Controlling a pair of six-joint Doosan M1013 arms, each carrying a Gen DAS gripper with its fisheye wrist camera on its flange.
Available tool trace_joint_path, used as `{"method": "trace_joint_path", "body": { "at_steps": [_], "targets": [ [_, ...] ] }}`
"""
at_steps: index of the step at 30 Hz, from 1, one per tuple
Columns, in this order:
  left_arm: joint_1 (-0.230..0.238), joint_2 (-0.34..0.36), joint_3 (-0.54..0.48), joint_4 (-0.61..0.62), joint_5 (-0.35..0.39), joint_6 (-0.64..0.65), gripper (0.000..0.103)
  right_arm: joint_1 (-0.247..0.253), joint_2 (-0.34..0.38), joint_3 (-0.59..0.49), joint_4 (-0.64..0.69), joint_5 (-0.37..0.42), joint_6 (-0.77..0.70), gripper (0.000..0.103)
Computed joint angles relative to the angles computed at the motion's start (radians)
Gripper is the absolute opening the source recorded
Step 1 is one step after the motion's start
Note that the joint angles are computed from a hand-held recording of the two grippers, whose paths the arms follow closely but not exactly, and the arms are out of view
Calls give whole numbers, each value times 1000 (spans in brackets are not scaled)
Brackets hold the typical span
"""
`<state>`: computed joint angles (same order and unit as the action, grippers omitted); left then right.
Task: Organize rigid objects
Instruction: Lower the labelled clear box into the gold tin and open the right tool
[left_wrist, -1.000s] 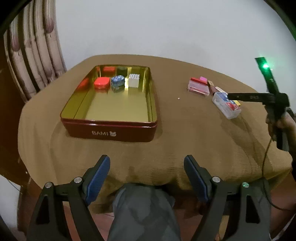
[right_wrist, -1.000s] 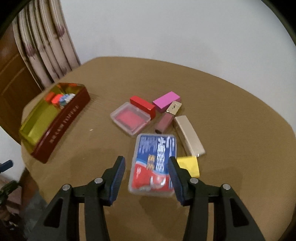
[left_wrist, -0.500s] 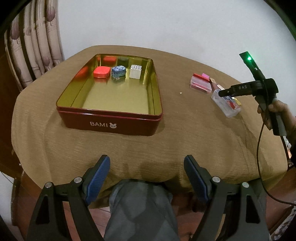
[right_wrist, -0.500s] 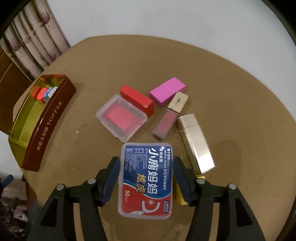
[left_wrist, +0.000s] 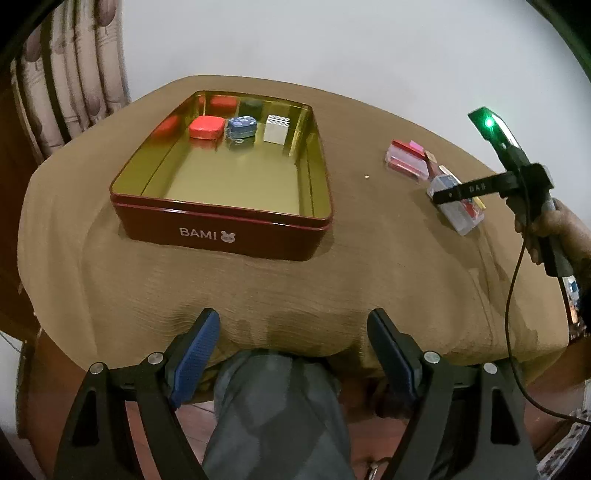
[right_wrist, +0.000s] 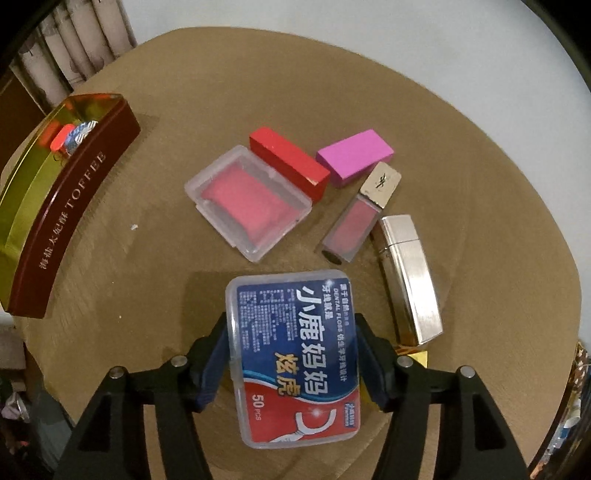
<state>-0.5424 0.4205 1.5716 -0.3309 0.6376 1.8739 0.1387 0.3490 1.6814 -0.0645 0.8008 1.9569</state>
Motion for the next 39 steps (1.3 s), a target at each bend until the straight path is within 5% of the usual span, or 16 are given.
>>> {"method": "trace_joint_path", "body": {
  "at_steps": [4,9,17,32,39],
  "targets": [
    [-8,-14,14,1,-30,11,78,7,-48,26,18,-49,0,63],
    [-12,-26,26,-10,-49,43,79,8,-83,-21,238,-100,-140,63],
    [9,-33,20,-75,-42,89,78,70,37,-259,468,-41,-273,63],
    [44,-13,-12,-129,13,85,79,152,318,-623,263,306,-194,63],
    [50,4,-28,-134,43,75,79,173,364,-679,97,365,-150,64]
  ]
}}
